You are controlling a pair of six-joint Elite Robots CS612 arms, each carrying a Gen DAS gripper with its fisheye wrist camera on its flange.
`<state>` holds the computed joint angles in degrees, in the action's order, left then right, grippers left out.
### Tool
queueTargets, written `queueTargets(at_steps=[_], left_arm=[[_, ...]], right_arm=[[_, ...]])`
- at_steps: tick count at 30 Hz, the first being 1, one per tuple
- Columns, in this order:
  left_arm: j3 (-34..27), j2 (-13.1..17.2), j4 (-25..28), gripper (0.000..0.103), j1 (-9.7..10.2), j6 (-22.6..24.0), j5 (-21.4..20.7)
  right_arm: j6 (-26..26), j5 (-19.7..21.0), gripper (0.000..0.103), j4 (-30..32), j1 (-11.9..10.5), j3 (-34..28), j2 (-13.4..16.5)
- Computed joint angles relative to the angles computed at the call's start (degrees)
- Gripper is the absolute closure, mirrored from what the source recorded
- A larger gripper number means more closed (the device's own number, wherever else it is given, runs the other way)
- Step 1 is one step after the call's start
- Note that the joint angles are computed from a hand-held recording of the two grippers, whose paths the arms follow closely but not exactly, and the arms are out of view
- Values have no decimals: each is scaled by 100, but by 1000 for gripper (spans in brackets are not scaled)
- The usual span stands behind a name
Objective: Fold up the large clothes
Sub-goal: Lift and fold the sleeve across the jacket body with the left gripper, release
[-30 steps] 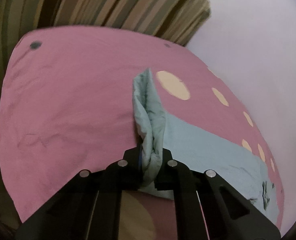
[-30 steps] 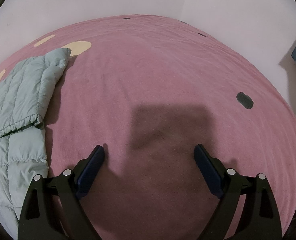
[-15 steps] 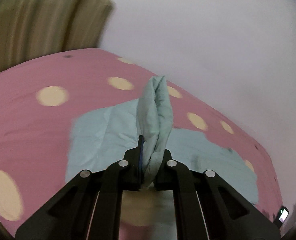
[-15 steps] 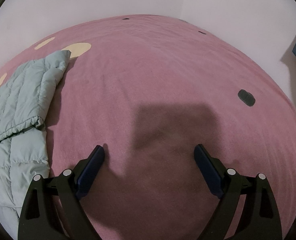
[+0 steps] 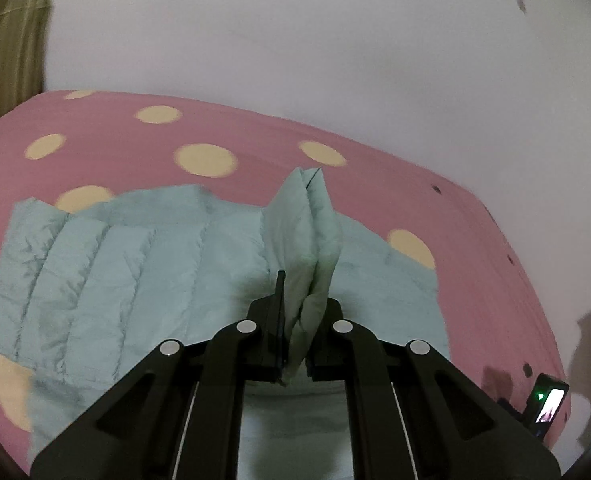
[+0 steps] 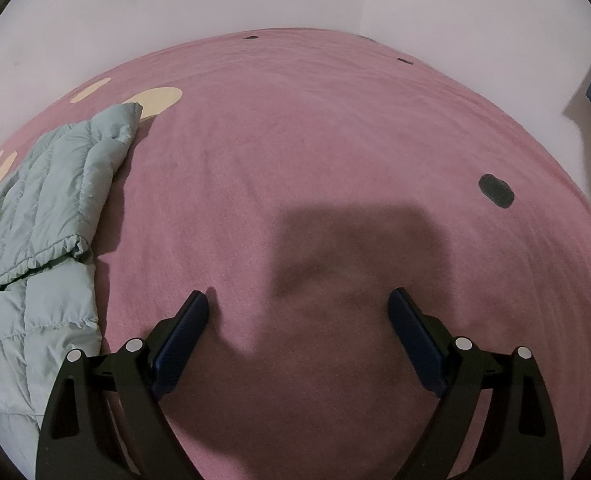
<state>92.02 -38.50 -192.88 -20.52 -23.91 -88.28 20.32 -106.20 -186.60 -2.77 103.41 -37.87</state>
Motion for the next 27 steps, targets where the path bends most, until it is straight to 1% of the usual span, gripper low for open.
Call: queueTargets(at_steps=[2,5,7,10,14,15,16,17,18,19,21,22,23,25,27], left_arm=[[-167,118,171,96,-106,132,-18],[-438,295,571,96,-226,165,-80],[-510,387,758,96,-302,188,-54],[-691,529,1120,96,-380,196,-39],[-787,622,1400,95,-464,231,-35],[-775,629,1383,92,-473,248,-31],[-744,615,1332,81,-485,287,-27],[-676,574,1244,73,-497,361,-49],[-682,573,1224,55,-496,406,-42],[-590,496,1147,45,-489,477,-11],[-402,364,936,43,-474,541,-99],[-273,270,823,38,-448,596,-183],[-157,191,692,36,-425,621,-213],[157,28,298,34,-355,653,-148],[407,-88,18,34,-283,719,47]], right_arm=[[-4,13,12,-4,-6,-1,2],[-2,17,12,-5,-7,-1,3],[-1,13,12,-6,-5,1,3],[-1,15,12,-10,-6,2,3],[1,15,12,-6,-6,1,3],[0,15,12,-7,-7,0,4],[0,15,12,-7,-7,0,4],[1,14,12,-12,-5,1,5],[-1,12,12,-12,-6,0,6],[-3,13,12,-11,-7,-2,7],[-1,18,12,-8,-8,0,6],[-1,20,12,-14,-10,2,5],[-1,22,12,-22,-11,3,7],[8,57,12,-42,-21,10,4],[11,81,12,-53,-24,15,-4]])
